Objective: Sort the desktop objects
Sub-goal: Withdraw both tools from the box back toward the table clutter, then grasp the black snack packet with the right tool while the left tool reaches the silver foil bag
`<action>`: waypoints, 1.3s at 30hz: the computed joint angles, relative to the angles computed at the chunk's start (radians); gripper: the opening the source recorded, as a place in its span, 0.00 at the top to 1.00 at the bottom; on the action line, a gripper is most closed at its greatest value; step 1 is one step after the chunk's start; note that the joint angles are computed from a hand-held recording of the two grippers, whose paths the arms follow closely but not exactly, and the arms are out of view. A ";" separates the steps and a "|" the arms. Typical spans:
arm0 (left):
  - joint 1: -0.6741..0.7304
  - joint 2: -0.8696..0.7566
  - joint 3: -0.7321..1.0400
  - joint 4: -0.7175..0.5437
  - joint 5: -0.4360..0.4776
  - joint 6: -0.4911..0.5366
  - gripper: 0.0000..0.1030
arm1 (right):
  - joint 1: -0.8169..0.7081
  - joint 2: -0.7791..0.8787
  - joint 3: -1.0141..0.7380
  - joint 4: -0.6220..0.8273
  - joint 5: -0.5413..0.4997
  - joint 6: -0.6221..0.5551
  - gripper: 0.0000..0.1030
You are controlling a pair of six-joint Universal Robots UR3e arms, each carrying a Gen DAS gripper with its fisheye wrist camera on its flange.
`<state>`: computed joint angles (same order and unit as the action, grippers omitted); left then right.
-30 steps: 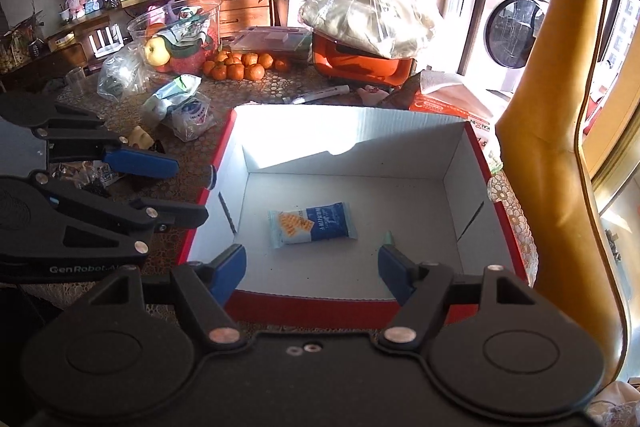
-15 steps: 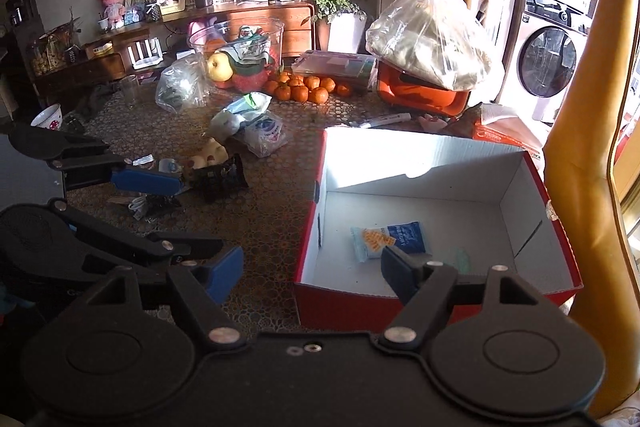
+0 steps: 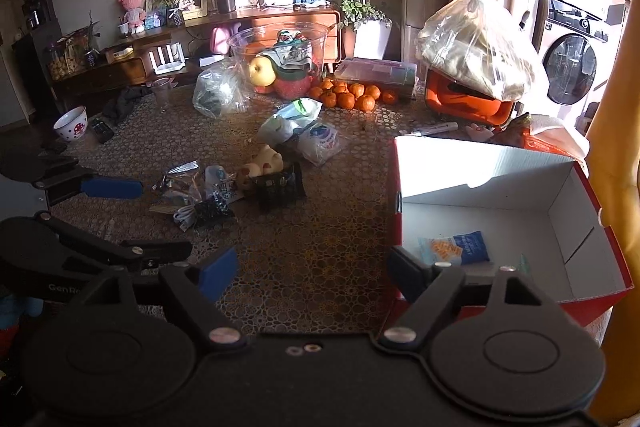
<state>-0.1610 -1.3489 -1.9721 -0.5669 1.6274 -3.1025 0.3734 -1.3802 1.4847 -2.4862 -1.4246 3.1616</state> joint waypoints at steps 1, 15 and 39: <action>0.013 0.016 -0.018 0.006 0.000 0.002 0.15 | 0.009 0.012 -0.008 -0.008 0.001 0.004 0.18; 0.251 0.184 -0.198 0.016 -0.132 0.044 0.00 | 0.086 0.170 -0.109 -0.096 0.000 0.057 0.11; 0.492 -0.025 -0.216 0.138 -0.196 0.081 0.00 | 0.116 0.573 -0.569 0.039 -0.002 0.001 0.11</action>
